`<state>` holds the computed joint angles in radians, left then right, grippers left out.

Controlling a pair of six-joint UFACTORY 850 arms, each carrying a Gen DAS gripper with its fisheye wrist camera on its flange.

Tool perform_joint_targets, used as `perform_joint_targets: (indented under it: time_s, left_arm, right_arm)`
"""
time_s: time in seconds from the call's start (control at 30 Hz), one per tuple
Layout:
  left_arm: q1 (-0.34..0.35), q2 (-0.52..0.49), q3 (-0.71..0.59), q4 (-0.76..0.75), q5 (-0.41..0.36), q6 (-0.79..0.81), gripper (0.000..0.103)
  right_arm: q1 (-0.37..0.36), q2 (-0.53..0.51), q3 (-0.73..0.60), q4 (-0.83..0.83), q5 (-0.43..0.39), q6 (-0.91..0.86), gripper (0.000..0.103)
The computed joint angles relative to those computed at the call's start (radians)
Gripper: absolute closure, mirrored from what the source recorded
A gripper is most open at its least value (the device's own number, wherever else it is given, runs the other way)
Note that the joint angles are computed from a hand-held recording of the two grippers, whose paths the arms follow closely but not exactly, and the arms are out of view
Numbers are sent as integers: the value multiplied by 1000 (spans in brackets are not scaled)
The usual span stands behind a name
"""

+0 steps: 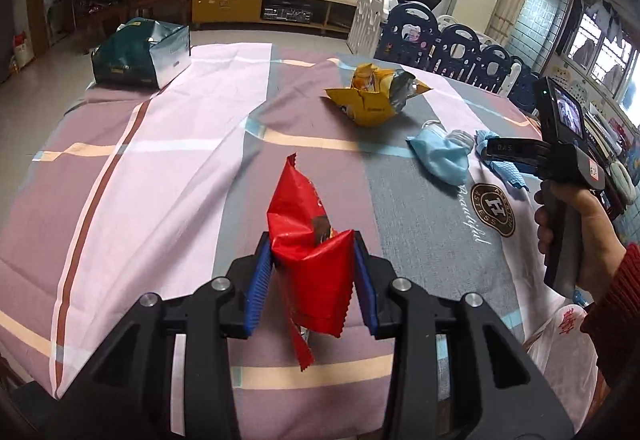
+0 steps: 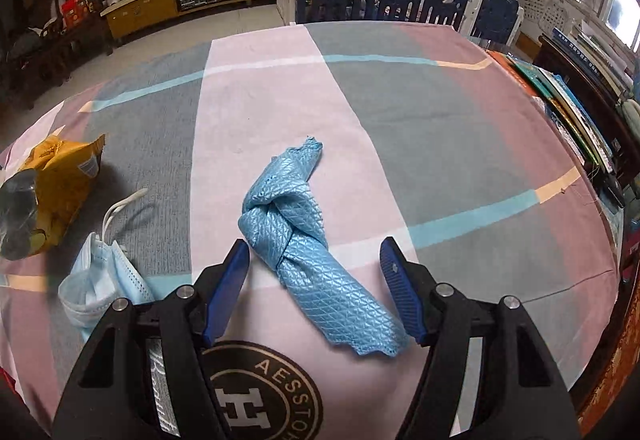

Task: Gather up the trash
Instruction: 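Carry the red packet and blue bag over the wastebasket and release them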

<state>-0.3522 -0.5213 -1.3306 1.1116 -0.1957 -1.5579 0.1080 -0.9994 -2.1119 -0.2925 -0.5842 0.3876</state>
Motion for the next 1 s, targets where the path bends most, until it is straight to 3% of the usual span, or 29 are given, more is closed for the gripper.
perform_joint_targets:
  time_s: [0.03, 0.13, 0.2, 0.47, 0.63, 0.87, 1.0]
  left_arm:
    - [-1, 0, 1, 12, 0, -9, 64]
    - [-5, -3, -2, 14, -1, -1, 64]
    - [-6, -4, -4, 19, -6, -6, 64]
    - [-18, -10, -13, 39, -51, -8, 64]
    - [-27, -9, -13, 79, -77, -30, 64]
    - [-35, -18, -25, 78, -106, -14, 64]
    - [-60, 17, 3, 226, -130, -142, 64]
  right_arm:
    - [0, -2, 0, 23, -3, -30, 62]
    - [3, 26, 52, 81, 28, -97, 88]
    - [4, 59, 105, 108, 52, -129, 95]
    - [-19, 370, 554, 374, 283, -339, 96]
    - [-31, 558, 815, 645, 364, -592, 96]
    - [-30, 739, 1027, 904, 429, -779, 96]
    - [-42, 845, 1109, 950, 455, -840, 96]
